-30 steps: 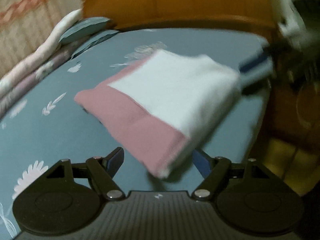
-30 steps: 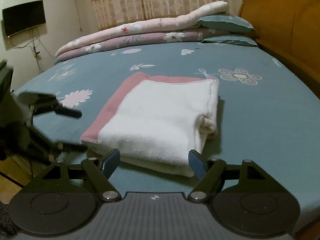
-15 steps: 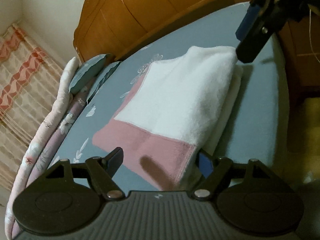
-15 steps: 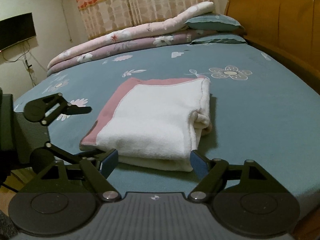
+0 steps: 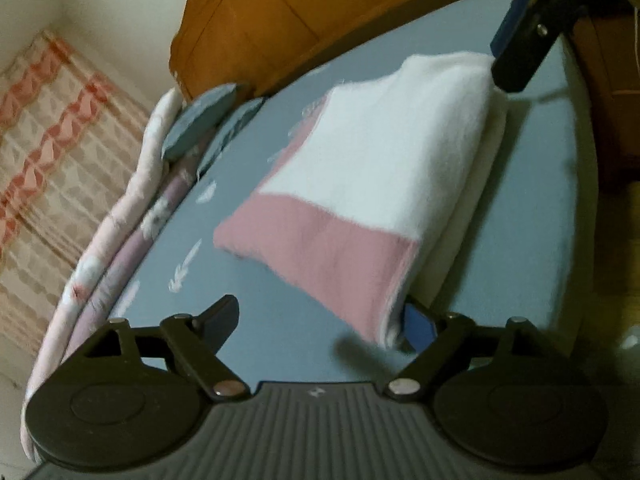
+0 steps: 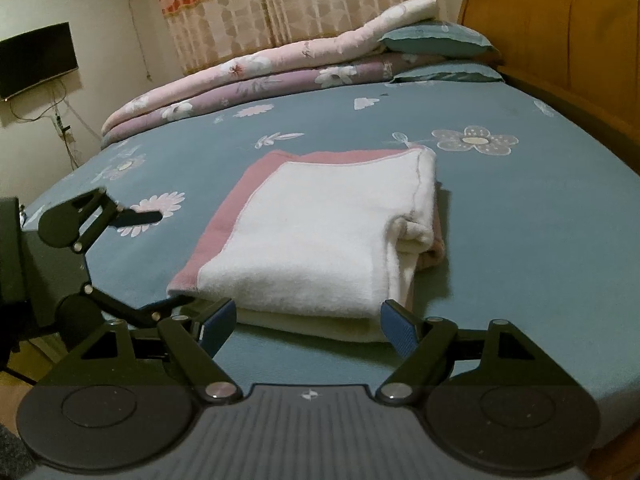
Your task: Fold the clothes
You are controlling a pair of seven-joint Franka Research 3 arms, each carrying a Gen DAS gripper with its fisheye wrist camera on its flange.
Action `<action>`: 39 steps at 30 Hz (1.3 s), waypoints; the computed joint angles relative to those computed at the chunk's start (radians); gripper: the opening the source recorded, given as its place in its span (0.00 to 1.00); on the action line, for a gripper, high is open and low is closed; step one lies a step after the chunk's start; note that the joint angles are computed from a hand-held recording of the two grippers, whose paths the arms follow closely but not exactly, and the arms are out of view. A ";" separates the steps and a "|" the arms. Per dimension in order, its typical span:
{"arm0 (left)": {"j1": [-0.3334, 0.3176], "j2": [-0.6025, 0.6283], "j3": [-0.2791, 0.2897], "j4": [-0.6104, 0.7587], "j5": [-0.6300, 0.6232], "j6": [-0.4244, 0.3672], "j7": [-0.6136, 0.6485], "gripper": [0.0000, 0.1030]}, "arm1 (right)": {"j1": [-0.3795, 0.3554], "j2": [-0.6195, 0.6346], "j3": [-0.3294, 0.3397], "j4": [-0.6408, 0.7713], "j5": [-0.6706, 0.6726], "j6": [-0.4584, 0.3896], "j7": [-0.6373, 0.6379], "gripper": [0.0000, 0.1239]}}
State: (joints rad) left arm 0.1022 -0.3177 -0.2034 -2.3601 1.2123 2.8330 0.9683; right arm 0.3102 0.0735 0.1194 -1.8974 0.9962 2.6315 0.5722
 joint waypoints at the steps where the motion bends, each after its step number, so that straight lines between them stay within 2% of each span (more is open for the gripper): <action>1: -0.009 -0.006 0.006 -0.005 -0.030 -0.011 0.021 0.84 | 0.001 0.002 0.001 0.003 -0.002 -0.001 0.002 0.67; 3: -0.032 -0.015 0.018 -0.014 -0.130 -0.056 0.091 0.84 | 0.002 0.003 0.003 0.007 0.001 -0.003 -0.009 0.67; 6: -0.044 -0.052 0.026 -0.038 -0.235 -0.116 0.127 0.83 | 0.001 0.003 0.005 0.013 0.016 -0.013 -0.043 0.67; 9: -0.108 -0.106 0.113 -0.070 -0.450 -0.050 0.272 0.83 | 0.003 0.012 0.008 0.030 0.022 -0.019 -0.062 0.67; 12: -0.177 -0.100 0.200 -0.053 -0.661 0.026 0.376 0.83 | 0.009 0.041 0.017 0.074 0.017 -0.011 -0.102 0.67; 14: -0.258 -0.075 0.284 -0.027 -0.831 0.069 0.465 0.83 | 0.007 0.068 0.027 0.116 0.025 -0.024 -0.146 0.67; 16: -0.320 -0.032 0.344 0.007 -0.960 0.129 0.535 0.83 | 0.012 0.102 0.035 0.156 0.001 -0.021 -0.162 0.67; 20: -0.447 0.088 0.459 0.100 -1.167 0.234 0.721 0.83 | 0.028 0.177 0.035 0.223 -0.130 0.015 -0.084 0.67; 23: -0.632 0.177 0.617 0.176 -1.440 0.241 0.988 0.83 | 0.027 0.208 0.028 0.230 -0.236 0.001 0.020 0.67; 24: -0.655 0.207 0.639 0.202 -1.518 0.222 1.054 0.83 | 0.019 0.206 0.033 0.214 -0.245 0.004 0.021 0.67; 26: -0.626 0.263 0.632 0.247 -1.528 0.140 1.038 0.83 | -0.001 0.187 0.058 0.164 -0.210 0.040 -0.033 0.67; 27: -0.608 0.274 0.620 0.242 -1.513 0.145 1.016 0.85 | -0.006 0.178 0.064 0.150 -0.196 0.049 -0.046 0.67; 29: -0.585 0.276 0.599 0.241 -1.539 0.135 1.030 0.86 | 0.000 0.173 0.055 0.154 -0.221 0.034 0.003 0.67; 30: -0.569 0.272 0.588 0.258 -1.532 0.095 1.018 0.86 | 0.004 0.176 0.047 0.171 -0.245 0.014 0.048 0.67; 32: -0.551 0.271 0.580 0.312 -1.621 0.018 1.092 0.85 | 0.006 0.198 0.035 0.236 -0.286 -0.043 0.138 0.67; 34: -0.531 0.281 0.572 0.379 -1.711 -0.041 1.180 0.85 | 0.002 0.228 0.039 0.309 -0.298 -0.053 0.166 0.67; 37: -0.487 0.329 0.549 0.481 -1.767 -0.116 1.227 0.85 | 0.004 0.279 0.042 0.409 -0.330 -0.045 0.203 0.68; 39: -0.454 0.366 0.532 0.548 -1.797 -0.173 1.242 0.85 | 0.005 0.337 0.037 0.503 -0.372 -0.087 0.254 0.68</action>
State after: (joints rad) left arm -0.3517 0.0481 0.3282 -1.8116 -0.5850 2.6597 2.2100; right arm 0.3151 0.4105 0.1564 -1.3941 0.6241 2.5447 0.8259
